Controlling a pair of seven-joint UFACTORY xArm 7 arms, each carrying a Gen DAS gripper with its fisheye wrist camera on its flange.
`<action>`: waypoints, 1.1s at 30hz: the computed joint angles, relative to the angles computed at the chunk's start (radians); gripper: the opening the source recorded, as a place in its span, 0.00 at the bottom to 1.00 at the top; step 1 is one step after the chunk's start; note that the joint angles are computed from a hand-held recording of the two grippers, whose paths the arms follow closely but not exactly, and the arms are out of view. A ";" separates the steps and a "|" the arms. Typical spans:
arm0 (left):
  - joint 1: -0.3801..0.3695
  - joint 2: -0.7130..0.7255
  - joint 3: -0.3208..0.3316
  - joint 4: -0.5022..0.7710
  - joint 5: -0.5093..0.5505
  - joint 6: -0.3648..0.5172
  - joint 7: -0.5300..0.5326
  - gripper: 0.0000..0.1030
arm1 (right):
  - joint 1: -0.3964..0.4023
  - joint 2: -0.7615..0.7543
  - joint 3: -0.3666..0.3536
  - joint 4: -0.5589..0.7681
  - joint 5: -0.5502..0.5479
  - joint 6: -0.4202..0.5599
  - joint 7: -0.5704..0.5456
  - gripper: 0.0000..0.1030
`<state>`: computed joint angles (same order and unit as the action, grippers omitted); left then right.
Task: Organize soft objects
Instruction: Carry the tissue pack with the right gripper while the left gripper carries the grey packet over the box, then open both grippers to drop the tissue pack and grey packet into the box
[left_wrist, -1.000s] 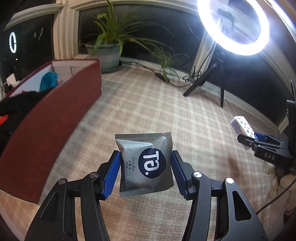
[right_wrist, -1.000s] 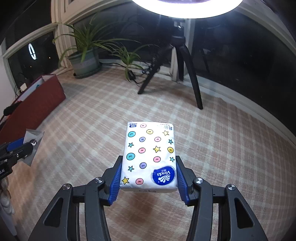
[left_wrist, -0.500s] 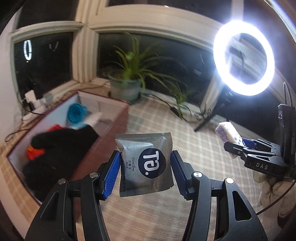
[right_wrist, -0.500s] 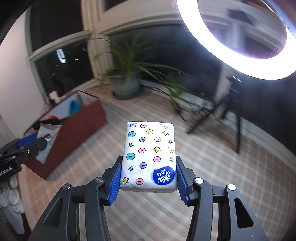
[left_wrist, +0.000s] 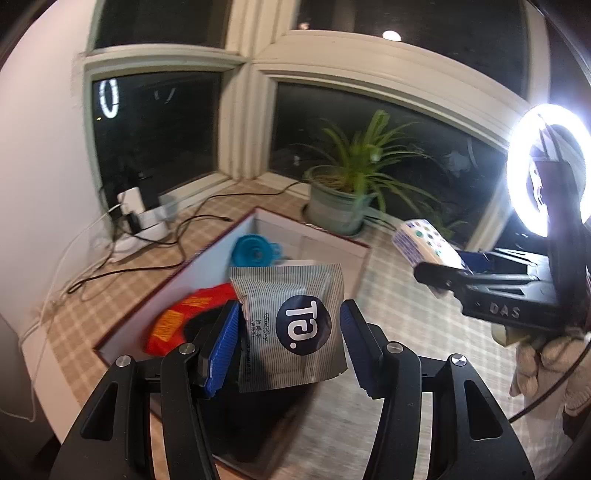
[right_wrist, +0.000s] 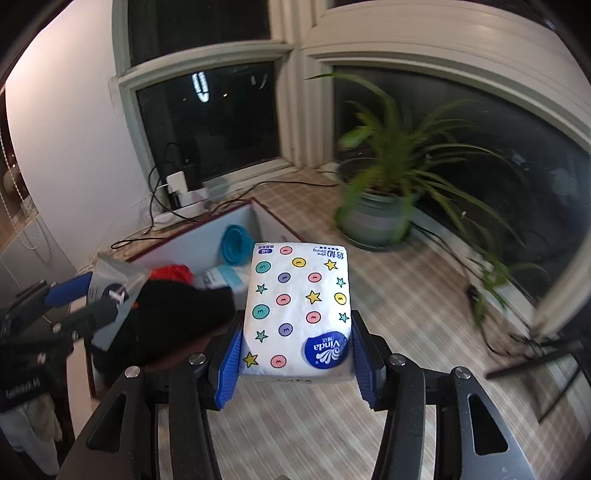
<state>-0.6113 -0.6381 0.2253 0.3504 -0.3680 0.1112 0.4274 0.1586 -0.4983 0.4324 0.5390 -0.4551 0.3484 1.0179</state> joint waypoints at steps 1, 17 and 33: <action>0.007 0.011 0.008 0.008 0.002 0.003 0.001 0.53 | -0.020 0.058 0.008 0.038 -0.013 -0.018 -0.002 0.47; 0.019 0.171 0.057 0.106 -0.116 0.019 0.108 0.55 | 0.119 0.454 -0.160 0.288 -0.067 -0.011 -0.022 0.48; 0.036 0.218 0.026 0.139 -0.233 0.039 0.183 0.73 | 0.162 0.407 -0.208 0.274 -0.135 0.010 0.036 0.57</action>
<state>-0.5754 -0.4204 0.2510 0.4899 -0.6013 0.1502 0.6104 0.3205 -0.0915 0.2244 0.8131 -0.5902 0.3585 1.0542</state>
